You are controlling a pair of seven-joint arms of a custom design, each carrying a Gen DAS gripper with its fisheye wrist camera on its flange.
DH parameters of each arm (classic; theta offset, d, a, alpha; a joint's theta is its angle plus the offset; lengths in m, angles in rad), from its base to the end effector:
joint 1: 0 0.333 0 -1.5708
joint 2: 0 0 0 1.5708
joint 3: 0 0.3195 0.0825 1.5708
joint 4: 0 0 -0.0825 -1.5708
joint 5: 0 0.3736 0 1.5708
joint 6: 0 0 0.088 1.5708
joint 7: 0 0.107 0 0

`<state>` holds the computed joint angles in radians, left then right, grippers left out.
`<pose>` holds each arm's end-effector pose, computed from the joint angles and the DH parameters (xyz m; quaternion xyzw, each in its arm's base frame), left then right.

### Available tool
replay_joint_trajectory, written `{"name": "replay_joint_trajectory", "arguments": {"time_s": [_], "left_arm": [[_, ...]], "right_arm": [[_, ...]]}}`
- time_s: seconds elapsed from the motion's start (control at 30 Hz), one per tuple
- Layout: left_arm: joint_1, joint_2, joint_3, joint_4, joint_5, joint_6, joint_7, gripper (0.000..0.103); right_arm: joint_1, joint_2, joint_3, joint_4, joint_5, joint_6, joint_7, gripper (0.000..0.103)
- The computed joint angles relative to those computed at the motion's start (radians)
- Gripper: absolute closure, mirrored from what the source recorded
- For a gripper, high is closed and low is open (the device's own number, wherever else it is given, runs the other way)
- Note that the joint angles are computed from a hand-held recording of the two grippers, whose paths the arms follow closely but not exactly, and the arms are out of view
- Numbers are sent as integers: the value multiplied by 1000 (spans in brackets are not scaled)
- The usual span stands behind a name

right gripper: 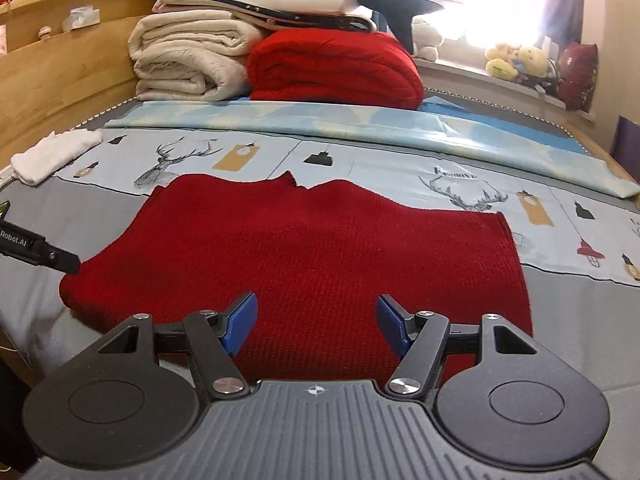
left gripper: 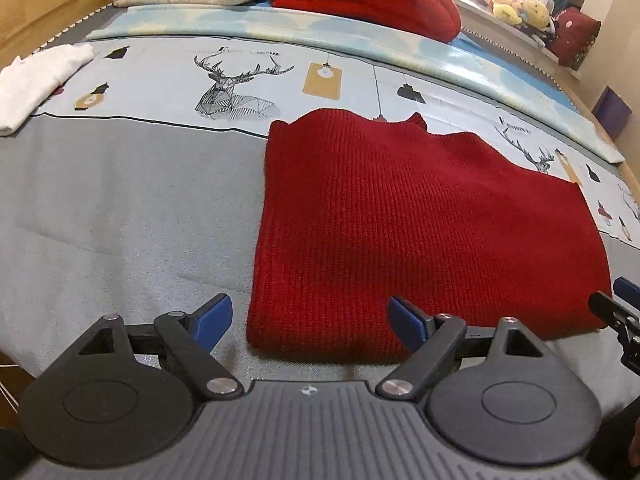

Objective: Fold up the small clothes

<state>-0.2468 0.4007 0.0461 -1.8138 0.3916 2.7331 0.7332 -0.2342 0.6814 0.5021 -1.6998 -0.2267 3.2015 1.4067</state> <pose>0.6594 -0.1525 0.3851 -0.7748 0.5661 -0.2079 0.1900 0.7067 0.1355 0.3563 -0.7505 0.4873 -0.2394 0.3768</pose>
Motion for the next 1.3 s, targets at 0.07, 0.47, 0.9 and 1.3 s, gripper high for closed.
{"name": "replay_joint_trajectory", "arguments": {"time_s": [0.07,0.47,0.9,1.3], "left_arm": [[6,22,1,12,-3,8,7,14],[10,10,20,-13,-20,36,2,14],[42,2,27,-26,-53,32,-26,14],[84,-6,8,-40,-134,-3,2,14]], "right_arm": [[29,-1,-29,8,2,1,10,36],[46,59,39,67,-8,-36,-103,86],[172,105,22,118,-50,-34,-300,51],[432,169,-208,224,-62,-146,-450,32]]}}
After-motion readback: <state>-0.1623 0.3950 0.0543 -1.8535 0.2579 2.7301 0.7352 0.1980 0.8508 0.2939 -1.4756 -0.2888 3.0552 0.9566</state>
